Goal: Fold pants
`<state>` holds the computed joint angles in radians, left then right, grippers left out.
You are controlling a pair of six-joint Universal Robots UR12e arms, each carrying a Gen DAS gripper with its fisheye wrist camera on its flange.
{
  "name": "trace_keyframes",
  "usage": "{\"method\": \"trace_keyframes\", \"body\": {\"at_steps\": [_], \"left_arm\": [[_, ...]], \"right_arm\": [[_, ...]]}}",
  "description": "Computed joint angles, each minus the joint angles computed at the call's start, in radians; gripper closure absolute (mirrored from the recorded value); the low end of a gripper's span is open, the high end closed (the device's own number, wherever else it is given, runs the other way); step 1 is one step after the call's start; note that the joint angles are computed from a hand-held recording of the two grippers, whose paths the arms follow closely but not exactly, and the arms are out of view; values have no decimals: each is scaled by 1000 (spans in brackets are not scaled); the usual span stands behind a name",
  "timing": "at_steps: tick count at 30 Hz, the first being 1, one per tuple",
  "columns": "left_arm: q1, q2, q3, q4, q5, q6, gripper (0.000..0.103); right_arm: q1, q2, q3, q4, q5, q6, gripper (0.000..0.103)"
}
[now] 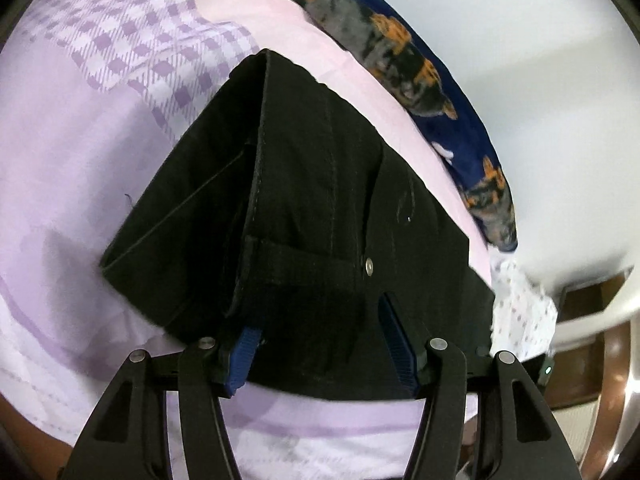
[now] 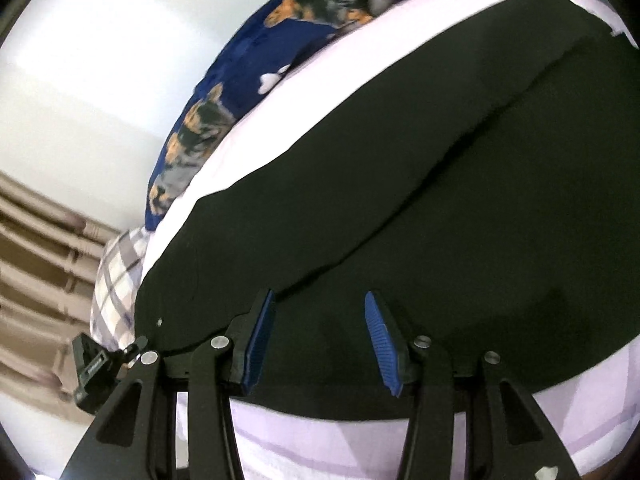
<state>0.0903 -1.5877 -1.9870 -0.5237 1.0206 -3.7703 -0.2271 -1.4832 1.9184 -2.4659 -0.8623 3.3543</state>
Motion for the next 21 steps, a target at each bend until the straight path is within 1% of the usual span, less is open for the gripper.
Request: {"method": "trace_keyframes", "body": {"at_steps": [1, 3, 4, 5, 6, 7, 8, 11, 13, 14, 15, 17, 19, 21], "left_arm": [[-1, -6, 0, 16, -2, -26, 44], [1, -17, -5, 59, -6, -70, 45], [-1, -22, -1, 63, 5, -78, 50], [-4, -23, 2, 65, 23, -83, 62], [-9, -23, 8, 62, 54, -73, 68], [-11, -23, 15, 49, 70, -57, 73], [-12, -23, 21, 41, 84, -47, 76], [-6, -21, 28, 25, 84, -31, 78], [-7, -19, 40, 2, 98, -6, 79], [-6, -17, 43, -5, 100, 6, 79], [-6, -19, 47, -12, 104, 13, 79], [-3, -21, 53, -27, 99, 16, 79], [-3, -24, 61, -50, 104, 32, 79], [-7, -26, 72, -82, 117, 72, 80]], "right_arm": [[0, 12, -2, -17, 7, 35, 58], [-3, 25, -5, -29, 13, 68, 58], [-6, 34, -3, -65, 28, 101, 58], [-7, 40, -6, -80, 28, 118, 59], [-8, 44, -10, -92, 23, 131, 60], [-10, 52, -15, -117, 16, 156, 60], [-13, 58, -22, -130, 11, 171, 60], [-28, 74, -47, -142, -8, 208, 67], [-40, 84, -62, -143, -23, 223, 73], [-45, 86, -66, -145, -30, 224, 74], [-49, 92, -75, -149, -48, 231, 76], [-59, 99, -85, -150, -61, 241, 81], [-71, 106, -95, -145, -59, 249, 93], [-72, 98, -101, -127, -74, 230, 97]]}}
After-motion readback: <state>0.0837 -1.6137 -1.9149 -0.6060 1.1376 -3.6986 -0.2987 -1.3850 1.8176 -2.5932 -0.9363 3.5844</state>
